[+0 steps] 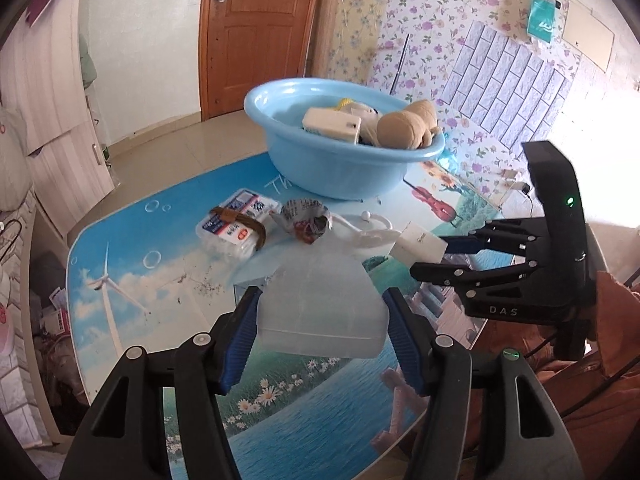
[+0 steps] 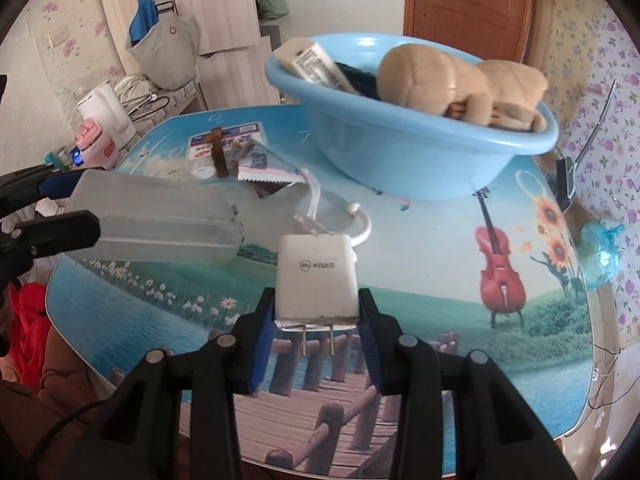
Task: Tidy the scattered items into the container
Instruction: 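Grasp the clear plastic box with the left gripper while the right gripper grasps the white charger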
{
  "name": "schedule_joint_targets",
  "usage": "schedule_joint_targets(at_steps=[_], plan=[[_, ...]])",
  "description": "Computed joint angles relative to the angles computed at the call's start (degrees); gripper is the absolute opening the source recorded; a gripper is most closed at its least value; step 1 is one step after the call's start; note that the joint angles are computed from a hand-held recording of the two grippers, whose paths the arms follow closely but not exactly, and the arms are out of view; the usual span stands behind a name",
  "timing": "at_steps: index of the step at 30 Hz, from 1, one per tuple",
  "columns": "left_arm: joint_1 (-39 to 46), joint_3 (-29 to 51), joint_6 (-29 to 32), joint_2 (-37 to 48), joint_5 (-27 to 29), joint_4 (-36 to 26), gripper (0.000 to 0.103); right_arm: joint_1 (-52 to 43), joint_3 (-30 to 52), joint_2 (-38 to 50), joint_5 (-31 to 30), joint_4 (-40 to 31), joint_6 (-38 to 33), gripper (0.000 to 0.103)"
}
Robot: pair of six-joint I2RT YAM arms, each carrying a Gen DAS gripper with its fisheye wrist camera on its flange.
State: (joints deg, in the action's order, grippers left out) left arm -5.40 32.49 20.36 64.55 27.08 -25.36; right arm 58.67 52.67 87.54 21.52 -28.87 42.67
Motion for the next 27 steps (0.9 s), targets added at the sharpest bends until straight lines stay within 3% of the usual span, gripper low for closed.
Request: schedule_joint_targets(at_steps=[27], plan=[[-1.0, -3.5, 0.3, 7.7, -2.1, 4.3, 0.061, -0.3, -2.6, 0.1, -1.7, 1.4, 0.3, 0.038]])
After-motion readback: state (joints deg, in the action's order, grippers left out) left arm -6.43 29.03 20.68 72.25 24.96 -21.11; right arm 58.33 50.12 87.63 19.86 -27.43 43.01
